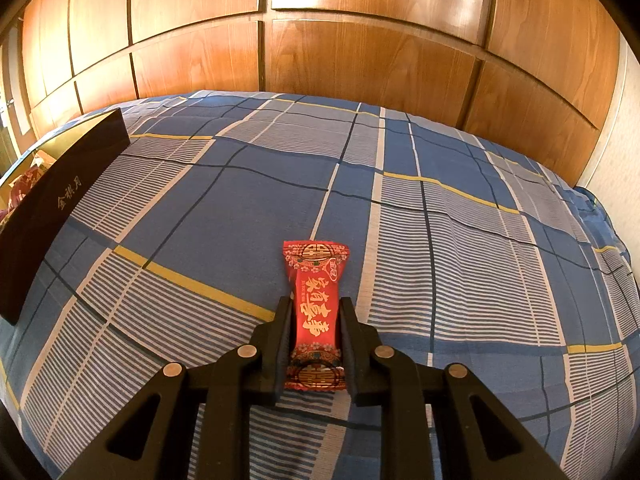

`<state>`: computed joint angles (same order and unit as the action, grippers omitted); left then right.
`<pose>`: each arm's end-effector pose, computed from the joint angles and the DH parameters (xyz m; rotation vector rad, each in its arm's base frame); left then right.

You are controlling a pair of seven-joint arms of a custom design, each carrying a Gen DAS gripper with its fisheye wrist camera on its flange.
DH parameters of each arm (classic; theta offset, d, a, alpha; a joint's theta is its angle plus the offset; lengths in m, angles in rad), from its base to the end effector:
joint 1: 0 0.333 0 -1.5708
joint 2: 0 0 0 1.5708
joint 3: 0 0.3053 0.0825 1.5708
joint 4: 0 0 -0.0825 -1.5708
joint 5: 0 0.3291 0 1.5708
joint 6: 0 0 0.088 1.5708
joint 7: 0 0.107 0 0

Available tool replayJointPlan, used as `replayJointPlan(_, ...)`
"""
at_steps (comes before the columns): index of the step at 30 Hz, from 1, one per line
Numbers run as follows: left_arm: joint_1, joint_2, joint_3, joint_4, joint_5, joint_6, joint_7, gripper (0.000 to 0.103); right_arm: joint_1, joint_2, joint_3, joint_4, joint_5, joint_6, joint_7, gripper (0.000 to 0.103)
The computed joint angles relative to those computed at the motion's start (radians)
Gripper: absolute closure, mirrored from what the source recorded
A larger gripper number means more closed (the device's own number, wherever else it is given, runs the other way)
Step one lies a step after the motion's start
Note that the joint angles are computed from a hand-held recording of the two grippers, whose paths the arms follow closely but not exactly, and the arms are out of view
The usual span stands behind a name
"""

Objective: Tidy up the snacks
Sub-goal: 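Carry the cracker pack into the gold tray and lower it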

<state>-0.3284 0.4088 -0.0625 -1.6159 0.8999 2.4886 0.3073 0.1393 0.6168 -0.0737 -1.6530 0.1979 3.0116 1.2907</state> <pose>0.6063 -0.2471 0.4527 -1.9356 1.4621 -0.5878 0.6840 0.0412 0.3666 -1.9536 1.6144 -0.7173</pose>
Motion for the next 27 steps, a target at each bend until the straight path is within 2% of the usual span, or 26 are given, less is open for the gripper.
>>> replayJointPlan(15, 0.042, -0.059, 0.001, -0.085, 0.02, -0.001, -0.089, 0.056, 0.017, 0.003, -0.021, 0.001, -0.016, 0.002, 0.013, 0.081)
replayJointPlan(23, 0.11, -0.135, -0.002, -0.201, -0.031, 0.064, -0.18, 0.056, 0.011, 0.003, -0.012, 0.001, -0.014, 0.004, 0.011, 0.081)
replayJointPlan(27, 0.128, -0.122, -0.017, -0.203, -0.066, 0.088, -0.168, 0.056, 0.003, 0.003, -0.003, -0.002, -0.008, 0.008, 0.004, 0.081)
